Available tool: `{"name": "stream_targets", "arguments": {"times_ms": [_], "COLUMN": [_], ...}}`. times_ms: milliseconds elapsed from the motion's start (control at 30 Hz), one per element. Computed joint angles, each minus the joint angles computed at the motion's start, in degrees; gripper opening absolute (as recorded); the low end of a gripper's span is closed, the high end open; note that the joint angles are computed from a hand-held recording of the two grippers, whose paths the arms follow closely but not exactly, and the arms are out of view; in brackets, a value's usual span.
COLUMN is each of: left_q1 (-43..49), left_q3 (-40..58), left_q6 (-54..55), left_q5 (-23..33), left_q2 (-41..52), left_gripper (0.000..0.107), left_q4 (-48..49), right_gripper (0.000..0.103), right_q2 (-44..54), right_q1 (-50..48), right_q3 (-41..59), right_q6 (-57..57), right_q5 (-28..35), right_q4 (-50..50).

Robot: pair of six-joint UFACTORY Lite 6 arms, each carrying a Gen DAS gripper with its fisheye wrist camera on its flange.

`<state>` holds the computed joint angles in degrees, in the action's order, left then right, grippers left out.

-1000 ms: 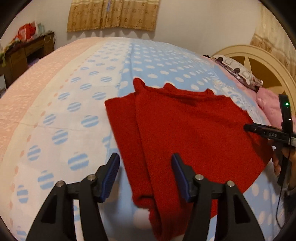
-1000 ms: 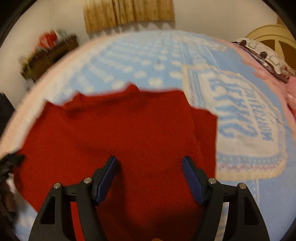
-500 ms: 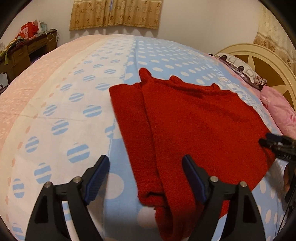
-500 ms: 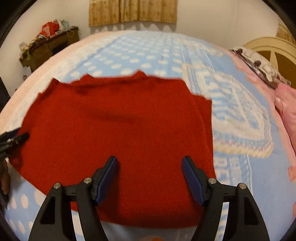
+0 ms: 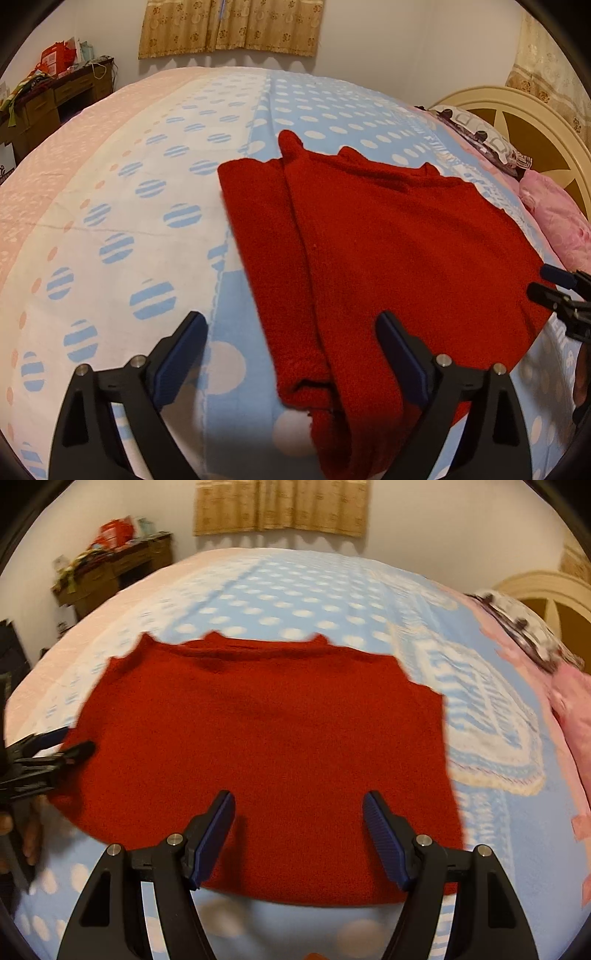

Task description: Fold small clothes

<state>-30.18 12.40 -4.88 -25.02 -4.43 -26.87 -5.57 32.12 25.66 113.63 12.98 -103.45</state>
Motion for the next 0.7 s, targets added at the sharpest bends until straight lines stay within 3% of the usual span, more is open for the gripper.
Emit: {"name": "stream_targets", "arguments": {"times_ms": [200,267,367,500,600,700], "left_q1": [0.04,0.29,0.49,0.64,0.35,0.47], "left_q3": [-0.55,-0.74,-1.32,-1.61,-1.81,-2.24], "left_q6": [-0.85,-1.64,-2.74,-3.38,-2.97,-4.29], "left_q5": [-0.11,-0.09,-0.14,-0.03,0.14,0.04], "left_q2": [-0.58,-0.7,-1.24,-1.57,-2.0,-2.52], "left_gripper": [0.099,0.101,0.102,0.103,0.103,0.103], "left_q4": [0.42,1.22,2.58,3.48,2.81,3.98], "right_gripper": [0.072,0.072,0.072,0.073,0.072,0.072], "right_q2": [10.97,14.14,14.0,10.91,7.75,2.74], "right_q1": [9.79,9.67,11.2,8.47,6.25,-0.65], "right_q3": [6.17,6.95,4.01,2.67,2.23,1.48], "right_q6": [11.52,17.56,27.82,30.03,20.19,20.62], "right_q5": [2.94,1.9,5.6,2.36,1.49,-1.9], "right_q4": [-7.03,-11.9,-21.17,-25.28,-18.44,-22.82]}}
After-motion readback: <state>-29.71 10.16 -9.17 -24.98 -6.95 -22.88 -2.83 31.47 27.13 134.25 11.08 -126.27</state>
